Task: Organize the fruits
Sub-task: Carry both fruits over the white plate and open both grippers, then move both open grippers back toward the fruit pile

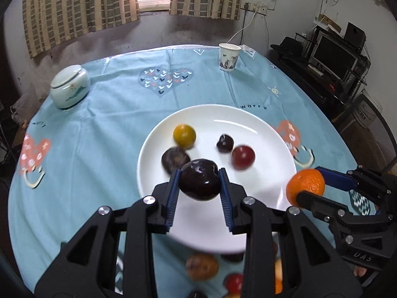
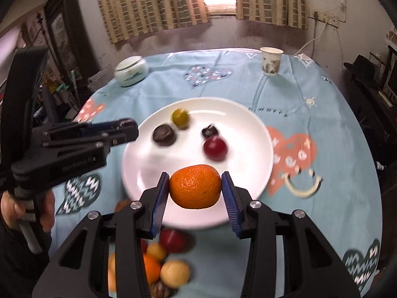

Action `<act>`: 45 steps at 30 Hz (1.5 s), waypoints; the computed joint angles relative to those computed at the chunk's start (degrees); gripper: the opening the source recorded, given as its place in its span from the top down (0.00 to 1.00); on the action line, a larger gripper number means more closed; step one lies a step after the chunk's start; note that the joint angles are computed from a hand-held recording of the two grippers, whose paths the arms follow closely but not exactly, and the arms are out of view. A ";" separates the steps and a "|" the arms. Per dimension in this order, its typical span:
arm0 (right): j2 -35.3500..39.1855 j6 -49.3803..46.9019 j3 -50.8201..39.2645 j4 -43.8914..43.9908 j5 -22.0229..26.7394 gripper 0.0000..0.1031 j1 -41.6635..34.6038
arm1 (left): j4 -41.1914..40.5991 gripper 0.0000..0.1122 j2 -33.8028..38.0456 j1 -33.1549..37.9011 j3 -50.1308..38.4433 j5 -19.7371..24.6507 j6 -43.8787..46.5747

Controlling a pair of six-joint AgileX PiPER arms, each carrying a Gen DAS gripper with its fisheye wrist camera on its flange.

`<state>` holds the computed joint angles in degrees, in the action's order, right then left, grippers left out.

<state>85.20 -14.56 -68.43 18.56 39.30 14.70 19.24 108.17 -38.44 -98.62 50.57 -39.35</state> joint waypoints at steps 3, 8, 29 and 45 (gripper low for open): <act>8.32 2.98 -8.32 -3.25 0.26 0.58 -0.94 | -3.99 0.72 7.92 2.57 -10.37 2.94 4.03; 18.31 4.35 -17.30 -3.61 2.81 0.58 -3.18 | -8.86 0.72 17.47 4.70 -22.48 7.36 8.47; 5.91 2.78 -8.99 -2.14 4.40 0.36 -5.19 | 3.64 0.32 -4.77 -1.79 3.47 -2.49 -5.77; -27.15 3.78 28.68 0.17 3.17 0.36 1.74 | 26.30 0.21 -28.20 -29.16 43.93 7.10 -50.54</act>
